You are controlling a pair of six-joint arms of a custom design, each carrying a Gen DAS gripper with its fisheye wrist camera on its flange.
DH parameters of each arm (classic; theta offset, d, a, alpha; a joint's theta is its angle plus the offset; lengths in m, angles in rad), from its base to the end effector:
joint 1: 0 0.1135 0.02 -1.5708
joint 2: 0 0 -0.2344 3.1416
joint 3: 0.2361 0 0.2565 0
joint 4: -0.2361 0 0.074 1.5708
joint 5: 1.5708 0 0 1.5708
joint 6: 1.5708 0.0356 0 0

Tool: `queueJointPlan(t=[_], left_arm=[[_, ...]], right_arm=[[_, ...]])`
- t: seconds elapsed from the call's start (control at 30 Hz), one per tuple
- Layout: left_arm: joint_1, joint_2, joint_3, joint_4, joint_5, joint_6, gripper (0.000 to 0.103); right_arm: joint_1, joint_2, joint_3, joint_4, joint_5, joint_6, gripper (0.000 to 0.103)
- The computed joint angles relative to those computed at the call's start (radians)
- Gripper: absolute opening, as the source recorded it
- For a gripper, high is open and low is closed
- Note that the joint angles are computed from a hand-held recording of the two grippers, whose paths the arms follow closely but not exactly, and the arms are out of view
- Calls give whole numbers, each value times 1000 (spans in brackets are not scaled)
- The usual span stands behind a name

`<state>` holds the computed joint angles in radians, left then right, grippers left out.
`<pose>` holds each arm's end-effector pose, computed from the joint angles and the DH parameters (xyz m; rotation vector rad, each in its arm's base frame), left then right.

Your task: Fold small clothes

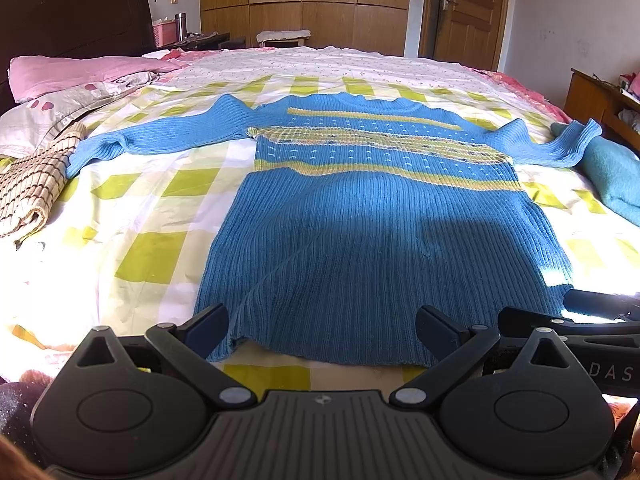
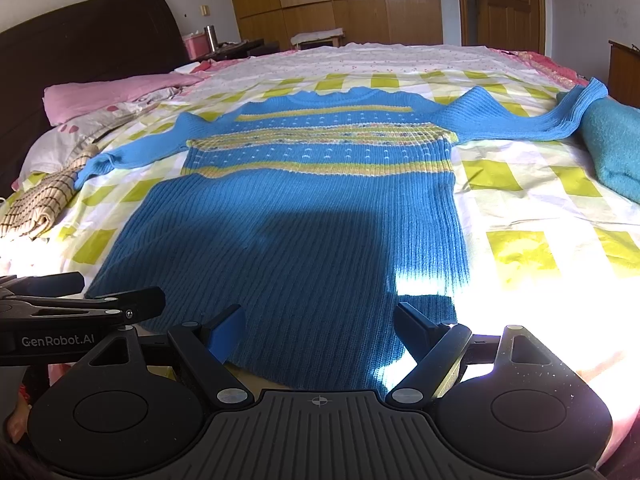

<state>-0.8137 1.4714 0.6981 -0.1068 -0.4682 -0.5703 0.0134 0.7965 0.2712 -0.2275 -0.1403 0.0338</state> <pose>0.2071 -0.1957 0.1340 0.0842 2.3302 -0.1067 0.1816 0.0074 0.1332 -0.0470 2.3213 0.1868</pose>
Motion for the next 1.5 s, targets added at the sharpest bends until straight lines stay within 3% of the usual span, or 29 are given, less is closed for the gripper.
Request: queueJointPlan(t=[1.07,1.5], left_arm=[[-18,22,24,3,-47,29,103],[19,63,98,47,-16,121,103]], right_arm=[[-2,-12,-2,0,0,2,83],[-66,17,32,46,-32,-4,83]])
